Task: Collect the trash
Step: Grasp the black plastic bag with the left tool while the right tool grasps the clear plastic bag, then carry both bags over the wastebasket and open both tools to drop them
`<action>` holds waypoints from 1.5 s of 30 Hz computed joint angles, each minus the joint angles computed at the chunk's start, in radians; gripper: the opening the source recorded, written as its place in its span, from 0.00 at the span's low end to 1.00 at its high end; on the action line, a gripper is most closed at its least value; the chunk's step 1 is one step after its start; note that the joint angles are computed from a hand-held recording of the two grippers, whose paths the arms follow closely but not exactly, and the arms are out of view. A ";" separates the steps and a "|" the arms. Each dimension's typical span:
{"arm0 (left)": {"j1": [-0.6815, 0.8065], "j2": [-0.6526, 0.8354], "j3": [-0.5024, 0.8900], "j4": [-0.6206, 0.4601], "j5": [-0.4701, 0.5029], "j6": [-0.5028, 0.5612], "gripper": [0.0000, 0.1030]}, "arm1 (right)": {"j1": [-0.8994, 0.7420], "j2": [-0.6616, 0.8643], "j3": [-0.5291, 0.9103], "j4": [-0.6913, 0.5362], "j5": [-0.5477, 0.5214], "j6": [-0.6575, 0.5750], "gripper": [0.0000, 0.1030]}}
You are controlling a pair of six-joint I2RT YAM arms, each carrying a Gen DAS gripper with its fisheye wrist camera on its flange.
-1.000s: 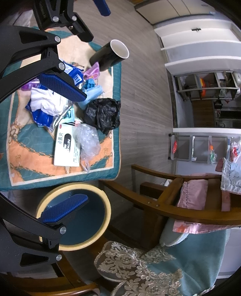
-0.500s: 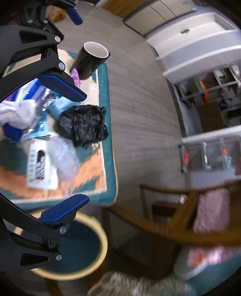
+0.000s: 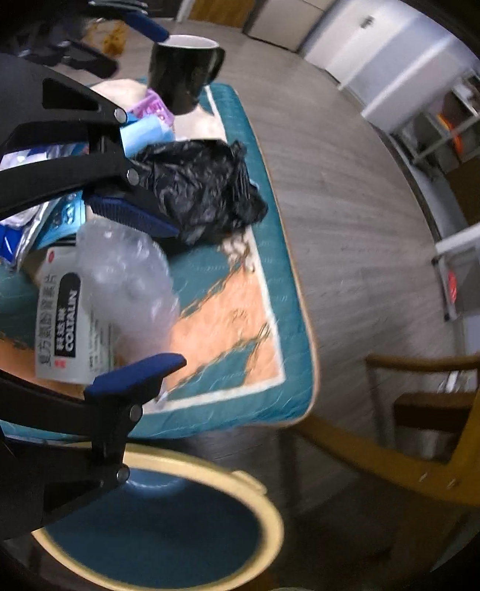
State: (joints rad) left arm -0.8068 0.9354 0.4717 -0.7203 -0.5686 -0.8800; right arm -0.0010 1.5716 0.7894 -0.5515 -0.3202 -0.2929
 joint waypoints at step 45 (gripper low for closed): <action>-0.116 0.186 0.330 0.135 -0.041 0.151 0.11 | -0.651 -0.101 0.316 -0.365 -0.266 -0.418 0.12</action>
State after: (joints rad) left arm -0.9228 1.1214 0.8019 -0.5852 -0.6096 -0.7293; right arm -0.6521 1.4707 1.1056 -0.9163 -0.5863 -0.7110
